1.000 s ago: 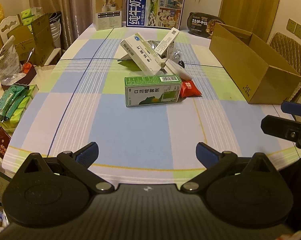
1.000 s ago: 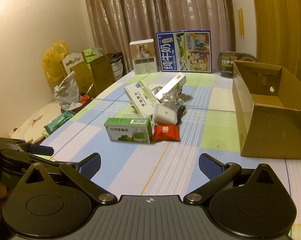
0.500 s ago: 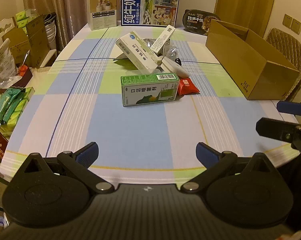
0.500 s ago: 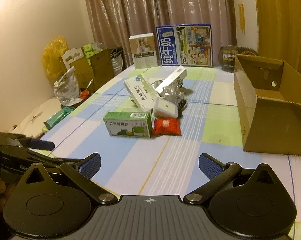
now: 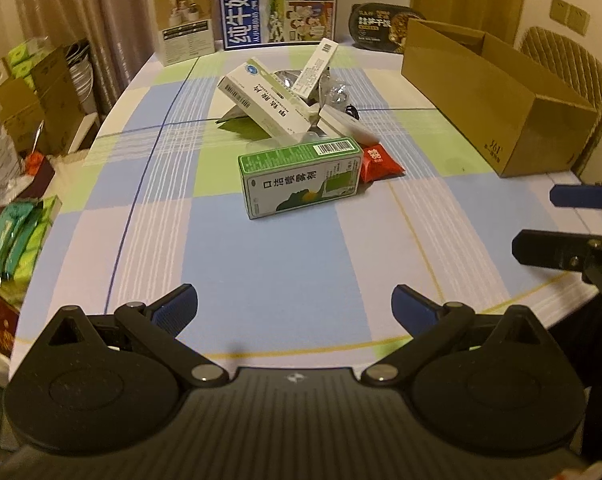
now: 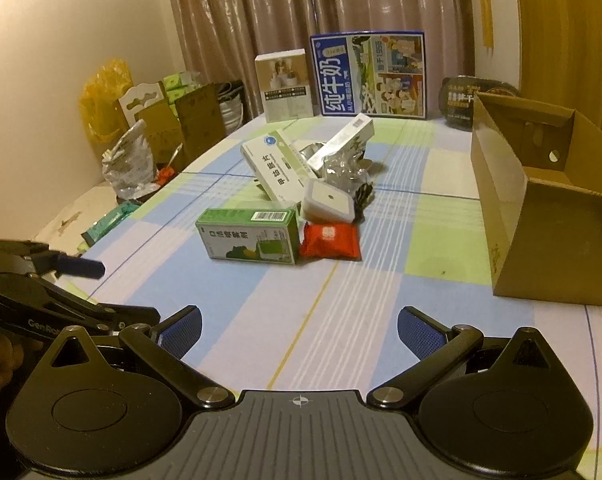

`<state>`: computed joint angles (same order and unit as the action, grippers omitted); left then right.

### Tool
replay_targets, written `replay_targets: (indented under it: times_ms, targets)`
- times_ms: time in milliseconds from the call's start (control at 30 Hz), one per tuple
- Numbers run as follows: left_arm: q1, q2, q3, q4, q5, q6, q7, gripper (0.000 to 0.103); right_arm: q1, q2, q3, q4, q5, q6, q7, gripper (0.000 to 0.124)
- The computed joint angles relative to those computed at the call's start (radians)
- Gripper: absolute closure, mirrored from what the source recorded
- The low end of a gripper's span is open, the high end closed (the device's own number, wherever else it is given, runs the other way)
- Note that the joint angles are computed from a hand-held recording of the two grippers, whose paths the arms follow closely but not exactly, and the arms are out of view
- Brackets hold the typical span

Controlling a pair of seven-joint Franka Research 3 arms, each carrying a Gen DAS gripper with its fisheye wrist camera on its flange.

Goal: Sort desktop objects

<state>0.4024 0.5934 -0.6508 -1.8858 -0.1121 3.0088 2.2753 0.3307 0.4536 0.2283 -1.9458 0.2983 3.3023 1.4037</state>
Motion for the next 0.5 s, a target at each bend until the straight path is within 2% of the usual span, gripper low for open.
replay_targets:
  times_ms: [67, 167, 267, 367, 500]
  targets:
    - [-0.005, 0.020, 0.003, 0.031, 0.018, -0.011, 0.025, 0.002, 0.005, 0.014, -0.008, 0.019, -0.003, -0.010, -0.001, 0.023]
    - [-0.041, 0.052, 0.034, 0.090, 0.056, -0.011, 0.053, 0.002, -0.024, 0.046, 0.019, 0.058, -0.015, -0.027, -0.017, 0.023]
    - [-0.043, 0.098, 0.024, 0.157, 0.080, -0.036, 0.114, 0.003, -0.025, 0.080, 0.017, 0.103, -0.015, -0.049, -0.029, 0.023]
    - [-0.049, 0.153, 0.011, 0.239, 0.096, -0.077, 0.204, 0.007, -0.021, 0.116, 0.012, 0.156, -0.013, -0.074, -0.042, 0.023]
    - [-0.095, 0.217, 0.034, 0.352, 0.092, -0.131, 0.295, 0.013, -0.007, 0.164, -0.006, 0.228, -0.008, -0.112, -0.059, 0.023]
